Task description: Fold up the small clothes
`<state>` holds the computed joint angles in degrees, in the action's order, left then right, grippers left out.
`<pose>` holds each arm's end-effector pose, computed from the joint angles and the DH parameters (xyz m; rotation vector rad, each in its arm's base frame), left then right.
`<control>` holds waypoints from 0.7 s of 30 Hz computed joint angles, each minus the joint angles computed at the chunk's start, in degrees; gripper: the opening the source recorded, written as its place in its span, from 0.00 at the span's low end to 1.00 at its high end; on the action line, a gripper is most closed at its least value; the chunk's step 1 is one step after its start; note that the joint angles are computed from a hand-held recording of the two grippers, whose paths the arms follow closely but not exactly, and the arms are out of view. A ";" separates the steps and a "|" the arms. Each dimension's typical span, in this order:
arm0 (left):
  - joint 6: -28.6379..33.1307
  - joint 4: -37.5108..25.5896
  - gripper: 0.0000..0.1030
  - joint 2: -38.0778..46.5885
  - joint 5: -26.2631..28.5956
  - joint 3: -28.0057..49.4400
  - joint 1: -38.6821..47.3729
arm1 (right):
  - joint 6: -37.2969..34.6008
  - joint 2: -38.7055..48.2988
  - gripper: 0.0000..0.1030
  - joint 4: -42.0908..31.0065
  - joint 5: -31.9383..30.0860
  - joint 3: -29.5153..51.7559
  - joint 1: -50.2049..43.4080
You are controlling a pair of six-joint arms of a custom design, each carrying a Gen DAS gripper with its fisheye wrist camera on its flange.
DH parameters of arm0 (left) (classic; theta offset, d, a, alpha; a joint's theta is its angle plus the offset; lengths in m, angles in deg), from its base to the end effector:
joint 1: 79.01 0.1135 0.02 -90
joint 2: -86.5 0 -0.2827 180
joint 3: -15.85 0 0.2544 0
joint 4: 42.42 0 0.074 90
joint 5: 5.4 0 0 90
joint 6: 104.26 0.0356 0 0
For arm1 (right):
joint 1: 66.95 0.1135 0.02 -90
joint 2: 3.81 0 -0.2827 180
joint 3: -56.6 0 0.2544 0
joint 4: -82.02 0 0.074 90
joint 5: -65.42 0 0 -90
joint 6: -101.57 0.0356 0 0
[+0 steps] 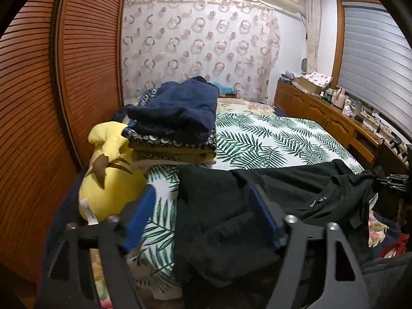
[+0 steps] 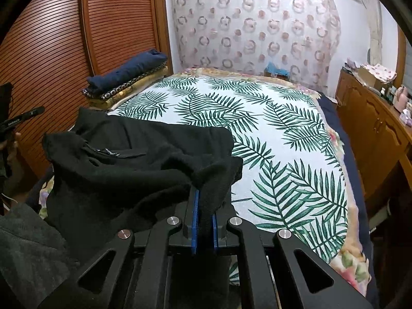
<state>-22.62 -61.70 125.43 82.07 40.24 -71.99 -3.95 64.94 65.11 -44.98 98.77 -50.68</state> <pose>0.1361 0.0183 0.1663 -0.3143 2.1376 0.0342 0.2105 0.0744 0.1893 -0.8013 2.1642 0.4205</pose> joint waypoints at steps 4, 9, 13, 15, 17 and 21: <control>0.35 8.58 0.75 11.77 0.51 0.36 -0.51 | -0.89 -2.46 0.10 -1.83 -0.17 0.08 -0.62; 1.00 16.15 0.75 23.31 0.57 1.80 -1.03 | -1.63 -4.81 0.11 -3.87 -0.15 0.81 -1.57; 1.63 18.89 0.75 29.50 1.02 4.45 0.35 | -1.34 -3.44 0.24 -2.83 2.11 3.06 -0.41; 2.13 19.33 0.75 31.40 0.44 5.81 0.88 | -0.67 -1.13 0.32 -1.35 2.59 4.46 0.19; 2.41 19.40 0.75 32.72 0.32 7.12 1.31 | 0.77 1.13 0.35 0.13 2.87 6.45 1.04; 3.24 19.82 0.75 36.00 1.54 9.49 3.10 | 2.37 8.44 0.35 2.79 3.64 10.81 3.34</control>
